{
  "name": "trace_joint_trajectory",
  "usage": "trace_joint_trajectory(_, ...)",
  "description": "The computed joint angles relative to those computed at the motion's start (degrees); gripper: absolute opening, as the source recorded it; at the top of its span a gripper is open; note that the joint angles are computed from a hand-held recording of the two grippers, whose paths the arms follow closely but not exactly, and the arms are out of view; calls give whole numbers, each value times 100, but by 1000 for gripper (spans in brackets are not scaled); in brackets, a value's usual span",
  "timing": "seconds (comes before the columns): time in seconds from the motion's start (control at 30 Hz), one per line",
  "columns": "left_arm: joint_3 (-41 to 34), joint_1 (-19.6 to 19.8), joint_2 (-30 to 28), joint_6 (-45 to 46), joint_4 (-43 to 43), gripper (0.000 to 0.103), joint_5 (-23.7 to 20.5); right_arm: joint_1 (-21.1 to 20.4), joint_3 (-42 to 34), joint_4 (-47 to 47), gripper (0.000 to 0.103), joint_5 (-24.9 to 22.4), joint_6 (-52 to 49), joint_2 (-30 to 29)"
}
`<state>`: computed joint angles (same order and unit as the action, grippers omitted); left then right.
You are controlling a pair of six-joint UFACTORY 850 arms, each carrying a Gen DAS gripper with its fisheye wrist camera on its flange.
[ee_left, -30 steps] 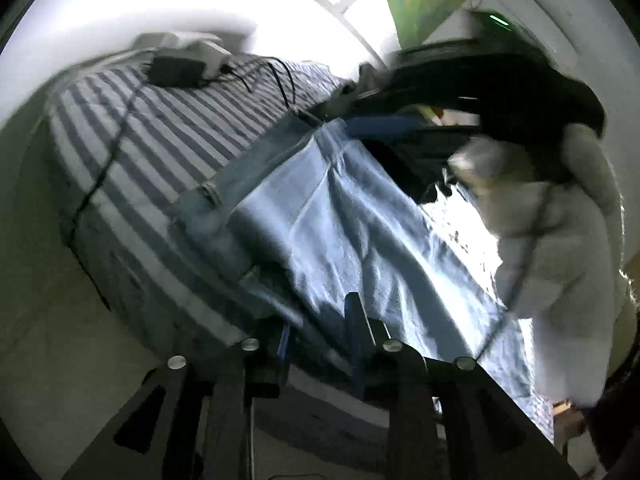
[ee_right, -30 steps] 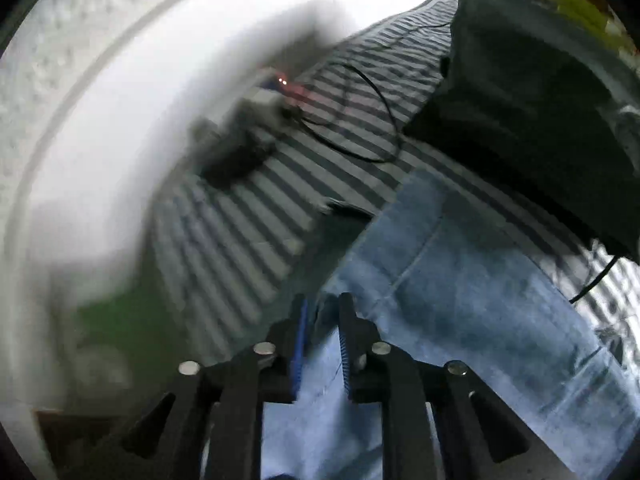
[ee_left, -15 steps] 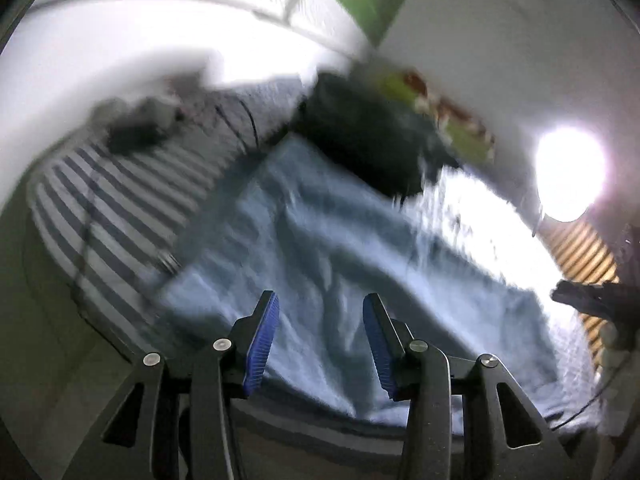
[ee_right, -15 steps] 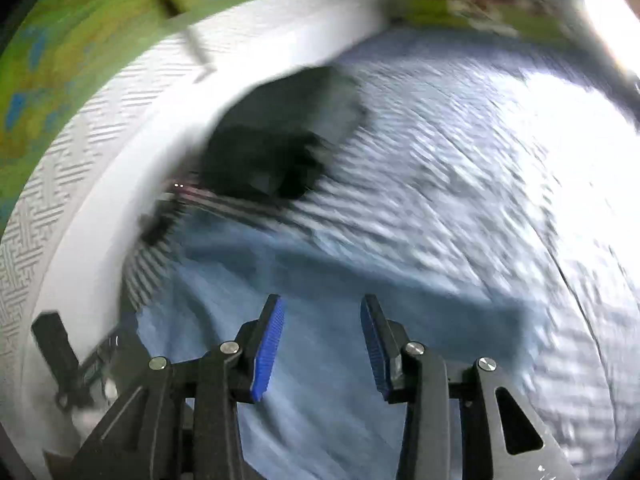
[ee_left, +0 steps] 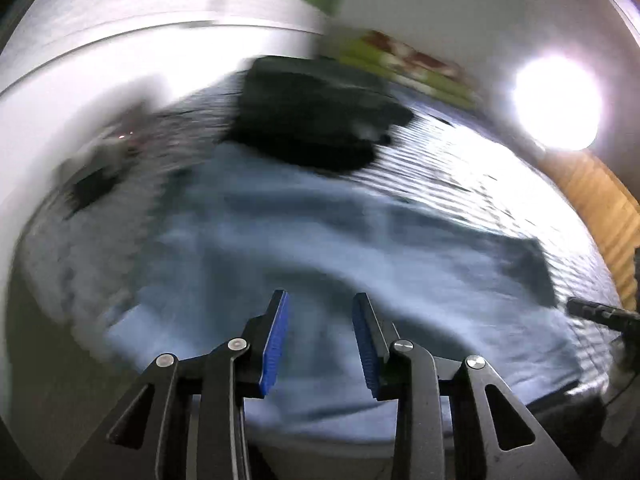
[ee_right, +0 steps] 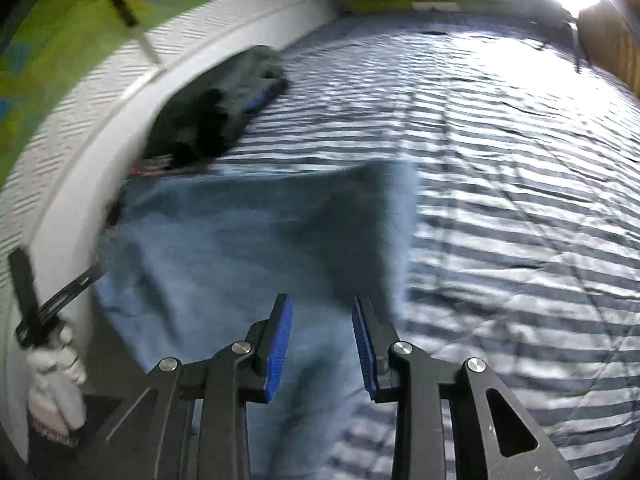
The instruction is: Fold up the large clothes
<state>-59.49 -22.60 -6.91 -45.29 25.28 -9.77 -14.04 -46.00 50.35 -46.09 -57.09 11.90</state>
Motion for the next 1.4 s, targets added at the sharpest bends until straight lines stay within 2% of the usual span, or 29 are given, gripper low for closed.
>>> trace_joint_trajectory(0.07, -455, -128, -498, 1199, -1199, 35, -66, 130, 144, -45, 28, -37, -160, 166)
trace_joint_trajectory(0.1, -674, -127, -732, 1754, -1657, 36, -241, 198, 284, -137, 28, -39, -273, 264)
trace_joint_trajectory(0.17, -1085, -28, -1218, 2196, -1854, 36, -719, 340, 466, -462, 28, 166, -175, 315)
trace_joint_trajectory(0.2, -1148, 23, -1370, 2161, -1789, 33, -747, 350, 572, -619, 28, 242, -137, 322)
trace_joint_trajectory(0.23, -1073, 52, -1347, 2096, -1846, 33, -541, 226, 635, -548, 29, 86, -330, 325)
trace_joint_trajectory(0.27, -1086, 49, -1334, 1937, -1782, 33, -554, 93, 665, -422, 28, -96, -556, 350)
trace_joint_trajectory(0.33, -1165, -72, -1247, 1120, -947, 32, -851, -406, 539, -44, 28, -835, -1003, 294)
trace_joint_trajectory(0.37, -1122, -171, -1142, 775, -470, 32, -846, -661, 436, 218, 29, -1124, -1113, 204)
trace_joint_trajectory(0.4, -1074, -266, -1043, 599, -164, 33, -809, -800, 335, 350, 30, -1204, -1090, 137)
trace_joint_trajectory(0.5, -912, -650, -777, 633, 111, 33, -747, -909, -130, 639, 30, -982, -1008, -255)
trace_joint_trajectory(0.63, -795, -927, -852, 584, 181, 33, -820, -651, -923, 791, 31, -1018, -787, -1265)
trace_joint_trajectory(0.7, -851, -824, -1041, 1086, -504, 33, -972, -383, -1245, 519, 31, -442, -465, -1764)
trace_joint_trajectory(0.73, -797, -776, -1119, 1202, -729, 33, -891, -298, -1314, 322, 30, -229, -235, -1878)
trace_joint_trajectory(0.77, -680, -750, -1067, 1242, -713, 33, -684, -208, -1403, 23, 28, 52, 121, -2044)
trace_joint_trajectory(0.8, -656, -783, -1053, 1061, -458, 34, -717, -182, -1502, -99, 21, 115, 237, -2205)
trace_joint_trajectory(0.87, -762, -890, -1022, 848, -217, 33, -1049, -288, -1533, 14, 21, 99, 142, -2216)
trace_joint_trajectory(0.93, -734, -1033, -869, 910, -180, 33, -903, -534, -1394, 316, 25, 12, -126, -2006)
trace_joint_trajectory(1.0, -790, -1207, -773, 1683, -811, 33, -747, -875, -1264, 561, 27, -523, -258, -1808)
trace_joint_trajectory(1.17, -1180, -1786, -1055, 4616, -3649, 34, -367, -1268, -700, 323, 28, -1144, -384, -1219)
trace_joint_trajectory(1.2, -1257, -1891, -1165, 5057, -4008, 38, -362, -1350, -525, 247, 28, -1295, -363, -1096)
trace_joint_trajectory(1.27, -1660, -2049, -1652, 5367, -4086, 40, -750, -1469, -248, 162, 28, -1404, -360, -920)
trace_joint_trajectory(1.3, -1712, -2127, -1794, 5169, -3855, 41, -831, -1539, -102, 64, 28, -1443, -308, -831)
trace_joint_trajectory(1.33, -1659, -2141, -1807, 5115, -3864, 41, -673, -1604, -42, 33, 28, -1492, -310, -808)
trace_joint_trajectory(1.4, -1682, -2074, -1746, 5152, -4318, 41, -793, -1712, 30, 18, 29, -1531, -325, -817)
